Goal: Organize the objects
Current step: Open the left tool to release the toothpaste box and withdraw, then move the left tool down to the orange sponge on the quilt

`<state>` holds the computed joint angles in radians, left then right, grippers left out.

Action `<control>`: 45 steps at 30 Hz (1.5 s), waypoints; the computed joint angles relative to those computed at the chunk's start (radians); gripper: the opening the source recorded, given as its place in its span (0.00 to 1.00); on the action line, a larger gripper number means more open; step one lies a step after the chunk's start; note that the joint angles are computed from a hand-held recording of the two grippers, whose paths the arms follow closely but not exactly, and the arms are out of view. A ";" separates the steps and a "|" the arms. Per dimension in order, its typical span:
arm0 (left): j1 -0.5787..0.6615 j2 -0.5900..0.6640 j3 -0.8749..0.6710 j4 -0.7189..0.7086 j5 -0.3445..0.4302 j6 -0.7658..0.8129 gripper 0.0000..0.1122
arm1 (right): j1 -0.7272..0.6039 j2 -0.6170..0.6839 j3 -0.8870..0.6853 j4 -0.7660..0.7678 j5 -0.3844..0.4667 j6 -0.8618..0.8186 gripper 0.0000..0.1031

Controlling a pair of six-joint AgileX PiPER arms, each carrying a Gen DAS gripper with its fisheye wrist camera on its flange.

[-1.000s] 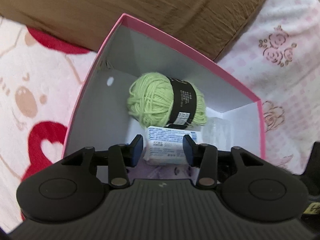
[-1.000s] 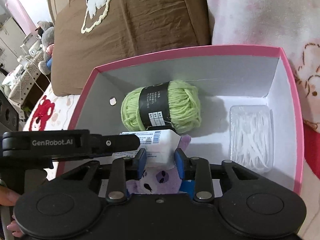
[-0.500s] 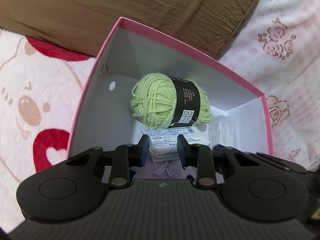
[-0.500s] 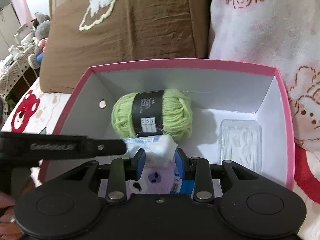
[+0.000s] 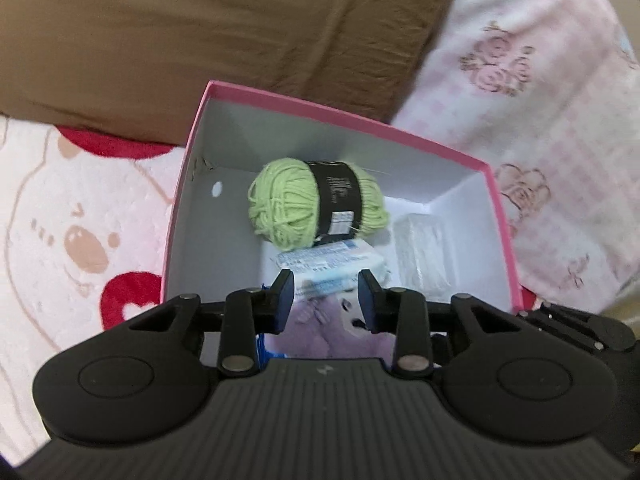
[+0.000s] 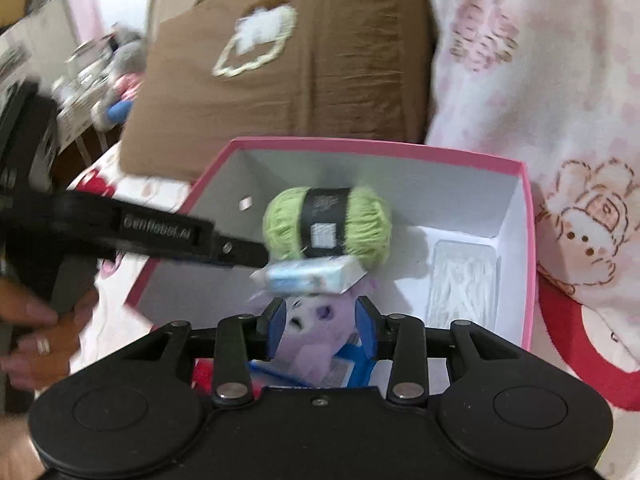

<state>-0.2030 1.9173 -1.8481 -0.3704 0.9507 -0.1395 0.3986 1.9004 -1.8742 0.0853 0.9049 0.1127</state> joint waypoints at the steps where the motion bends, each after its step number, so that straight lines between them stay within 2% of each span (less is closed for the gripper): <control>1: 0.000 -0.012 -0.005 0.000 0.017 0.006 0.30 | 0.013 -0.014 0.010 -0.026 0.001 -0.001 0.42; 5: -0.005 -0.076 -0.007 0.017 0.075 0.007 0.30 | 0.047 -0.071 0.050 -0.075 -0.010 -0.003 0.42; 8: -0.026 -0.154 0.050 0.038 0.050 0.022 0.30 | 0.064 -0.118 0.068 -0.092 -0.009 0.000 0.43; 11: -0.049 -0.206 0.084 0.041 0.083 0.018 0.30 | 0.109 -0.158 0.064 -0.189 0.049 0.075 0.43; 14: -0.076 -0.255 0.107 0.072 0.105 -0.005 0.31 | 0.137 -0.242 0.139 -0.213 0.032 0.084 0.44; 18: -0.104 -0.304 0.091 0.106 0.166 -0.036 0.37 | 0.185 -0.312 0.165 -0.278 0.064 0.112 0.45; 21: -0.098 -0.316 0.054 0.067 0.234 -0.047 0.37 | 0.209 -0.349 0.173 -0.313 0.094 0.128 0.47; 25: -0.134 -0.360 0.070 0.089 0.230 -0.058 0.42 | 0.218 -0.394 0.186 -0.309 0.118 0.129 0.51; 28: -0.175 -0.375 0.081 0.135 0.231 -0.093 0.44 | 0.234 -0.418 0.196 -0.320 0.147 0.129 0.56; 32: -0.212 -0.391 0.109 0.152 0.227 -0.107 0.50 | 0.260 -0.461 0.236 -0.338 0.157 0.138 0.69; 38: -0.265 -0.396 0.137 0.218 0.236 -0.137 0.62 | 0.289 -0.528 0.346 -0.373 0.109 0.184 0.82; 40: -0.263 -0.404 0.157 0.213 0.235 -0.134 0.65 | 0.298 -0.548 0.382 -0.393 0.096 0.202 0.82; 45: -0.272 -0.411 0.189 0.216 0.230 -0.132 0.80 | 0.301 -0.594 0.454 -0.396 0.071 0.210 0.90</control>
